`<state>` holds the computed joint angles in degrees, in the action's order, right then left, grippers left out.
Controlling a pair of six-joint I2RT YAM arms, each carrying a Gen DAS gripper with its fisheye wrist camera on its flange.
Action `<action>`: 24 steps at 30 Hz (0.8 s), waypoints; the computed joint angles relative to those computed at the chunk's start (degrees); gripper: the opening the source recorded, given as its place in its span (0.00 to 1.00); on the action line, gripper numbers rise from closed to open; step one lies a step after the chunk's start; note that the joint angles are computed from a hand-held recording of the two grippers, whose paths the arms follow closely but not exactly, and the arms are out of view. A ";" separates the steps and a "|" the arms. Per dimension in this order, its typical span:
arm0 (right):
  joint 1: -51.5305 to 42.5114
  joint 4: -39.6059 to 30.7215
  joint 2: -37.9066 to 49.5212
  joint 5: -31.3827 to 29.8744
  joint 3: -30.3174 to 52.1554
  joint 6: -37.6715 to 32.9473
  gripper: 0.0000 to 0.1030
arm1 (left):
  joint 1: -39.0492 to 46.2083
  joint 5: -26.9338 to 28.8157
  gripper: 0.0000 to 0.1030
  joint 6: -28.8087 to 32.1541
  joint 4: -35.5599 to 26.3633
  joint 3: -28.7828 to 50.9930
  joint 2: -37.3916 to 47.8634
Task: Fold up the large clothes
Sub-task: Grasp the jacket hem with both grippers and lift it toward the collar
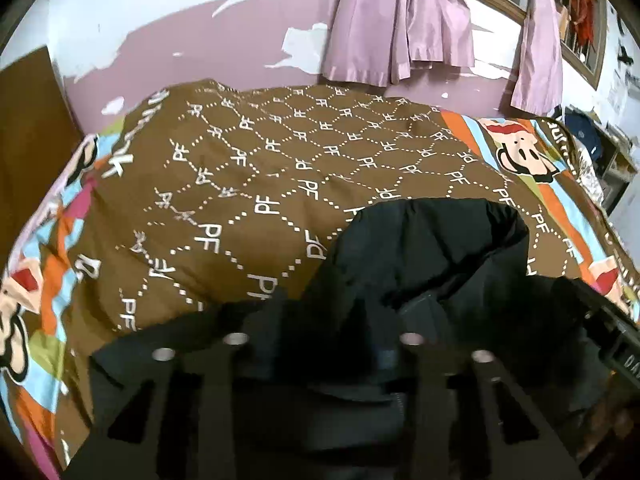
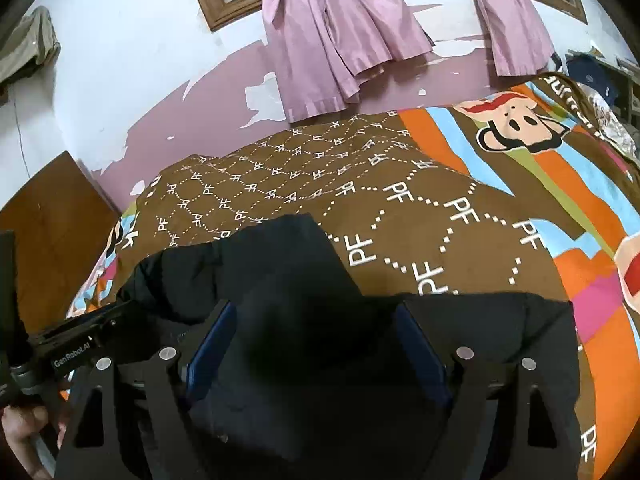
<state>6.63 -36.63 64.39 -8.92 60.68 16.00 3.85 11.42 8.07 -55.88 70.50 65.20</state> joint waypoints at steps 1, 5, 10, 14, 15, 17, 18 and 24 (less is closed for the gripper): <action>0.23 0.37 1.09 0.28 0.58 -0.18 0.77 | 0.02 0.65 0.16 -0.11 -0.29 0.19 0.25; 1.52 2.08 4.80 2.01 2.27 0.32 0.77 | 0.86 2.59 0.06 0.82 -0.08 -1.01 -1.19; 3.56 3.48 6.82 6.05 2.68 1.86 0.67 | 5.96 8.49 0.05 6.59 0.77 -5.11 -6.47; 3.61 4.10 6.02 8.00 1.71 2.65 0.48 | 11.84 14.14 0.04 10.81 -1.17 -5.92 -8.04; 3.11 4.15 5.57 7.54 1.41 2.78 0.39 | 13.40 15.63 0.04 12.22 -2.24 -5.80 -8.13; 1.82 4.22 4.27 6.00 0.72 2.81 0.30 | 14.74 16.89 0.04 13.81 -3.62 -5.37 -8.24; 1.05 3.89 3.29 5.03 0.31 2.73 0.23 | 15.47 17.62 0.04 14.55 -4.22 -5.23 -8.32; -8.08 0.76 -7.82 -6.49 -6.54 -2.17 0.07 | 21.33 23.00 0.04 17.87 -7.70 -4.68 -7.35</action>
<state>-1.45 -35.87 56.57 -15.41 54.14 13.83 25.18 34.41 25.93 -63.57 65.82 57.85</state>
